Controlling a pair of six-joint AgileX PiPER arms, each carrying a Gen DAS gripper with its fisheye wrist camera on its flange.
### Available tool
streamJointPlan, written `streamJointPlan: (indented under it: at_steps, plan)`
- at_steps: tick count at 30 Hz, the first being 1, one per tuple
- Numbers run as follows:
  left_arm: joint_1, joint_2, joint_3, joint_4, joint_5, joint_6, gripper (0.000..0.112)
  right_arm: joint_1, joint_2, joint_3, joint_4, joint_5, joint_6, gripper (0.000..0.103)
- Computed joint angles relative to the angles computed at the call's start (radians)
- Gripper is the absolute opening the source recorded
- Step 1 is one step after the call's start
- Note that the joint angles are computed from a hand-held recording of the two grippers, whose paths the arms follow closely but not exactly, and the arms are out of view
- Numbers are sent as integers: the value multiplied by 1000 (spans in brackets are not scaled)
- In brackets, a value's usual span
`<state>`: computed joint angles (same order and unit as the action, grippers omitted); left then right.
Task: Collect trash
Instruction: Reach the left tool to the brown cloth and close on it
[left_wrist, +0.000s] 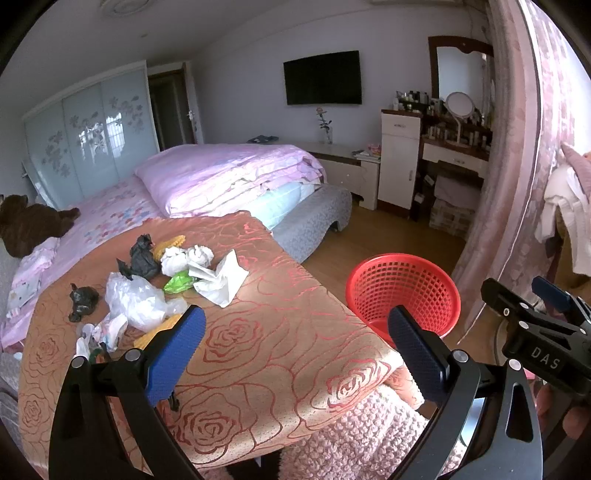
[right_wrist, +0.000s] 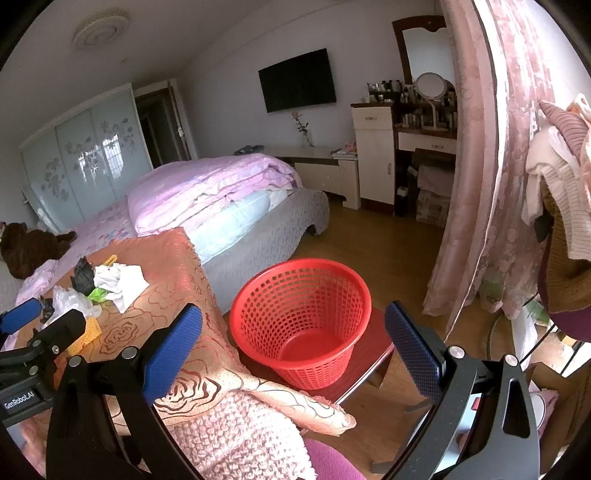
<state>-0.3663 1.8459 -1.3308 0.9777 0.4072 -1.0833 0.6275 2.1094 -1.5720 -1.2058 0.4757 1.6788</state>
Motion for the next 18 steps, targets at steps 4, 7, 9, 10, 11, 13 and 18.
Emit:
streamJointPlan:
  at_steps: [4,7,9,10,11,13,18]
  plan:
    - [5,1,-1,-8,0,5,95,-1,0,-5,19,0,-20,96]
    - [16,2,0,-15,-4,8,95,-2,2,4,14,-6,-14,96]
    - [27,1,0,-21,-5,9,95,-2,2,6,16,-9,-19,96]
    - [33,-1,0,-16,-1,1,95,-2,3,7,20,-11,-23,96]
    - [42,-2,-3,-11,7,-9,95,-6,7,-2,37,-13,-44,96]
    - [69,-4,-13,-35,21,5,95,-9,12,-10,62,-16,-72,96]
    - [196,-38,-1,-162,-2,73,95,-10,23,-27,116,-23,-136,96]
